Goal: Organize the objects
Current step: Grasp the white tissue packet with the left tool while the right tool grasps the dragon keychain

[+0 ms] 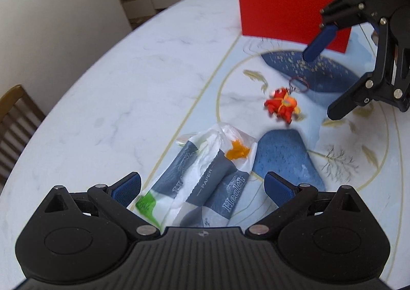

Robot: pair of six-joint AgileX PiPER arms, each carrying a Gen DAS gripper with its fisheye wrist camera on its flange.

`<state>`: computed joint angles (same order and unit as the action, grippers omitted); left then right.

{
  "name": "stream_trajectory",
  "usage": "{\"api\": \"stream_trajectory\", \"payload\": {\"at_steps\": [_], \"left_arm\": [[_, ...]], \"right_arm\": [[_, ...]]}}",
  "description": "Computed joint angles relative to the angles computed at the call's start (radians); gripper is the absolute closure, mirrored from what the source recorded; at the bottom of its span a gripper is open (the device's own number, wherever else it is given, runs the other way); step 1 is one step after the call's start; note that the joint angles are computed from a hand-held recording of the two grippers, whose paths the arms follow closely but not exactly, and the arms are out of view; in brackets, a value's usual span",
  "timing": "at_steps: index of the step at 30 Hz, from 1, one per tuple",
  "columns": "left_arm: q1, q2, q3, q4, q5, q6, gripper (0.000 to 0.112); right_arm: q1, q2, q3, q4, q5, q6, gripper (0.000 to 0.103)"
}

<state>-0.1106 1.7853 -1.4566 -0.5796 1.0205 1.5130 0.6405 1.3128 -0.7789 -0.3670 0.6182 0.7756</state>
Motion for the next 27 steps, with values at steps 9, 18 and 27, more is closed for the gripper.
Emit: {"api": "stream_trajectory", "payload": {"at_steps": [9, 18, 27], "left_arm": [[-0.025, 0.09, -0.092, 0.052, 0.045, -0.073, 0.009], [-0.001, 0.14, -0.13, 0.013, 0.068, -0.222, 0.01], [0.004, 0.101, -0.066, -0.029, -0.001, -0.403, 0.013]], "right_arm": [[-0.04, 0.068, -0.002, 0.005, -0.058, -0.057, 0.017], [-0.057, 0.108, 0.01, -0.023, -0.091, -0.022, 0.025], [-0.009, 0.123, 0.026, -0.178, -0.106, 0.138, 0.042]]}}
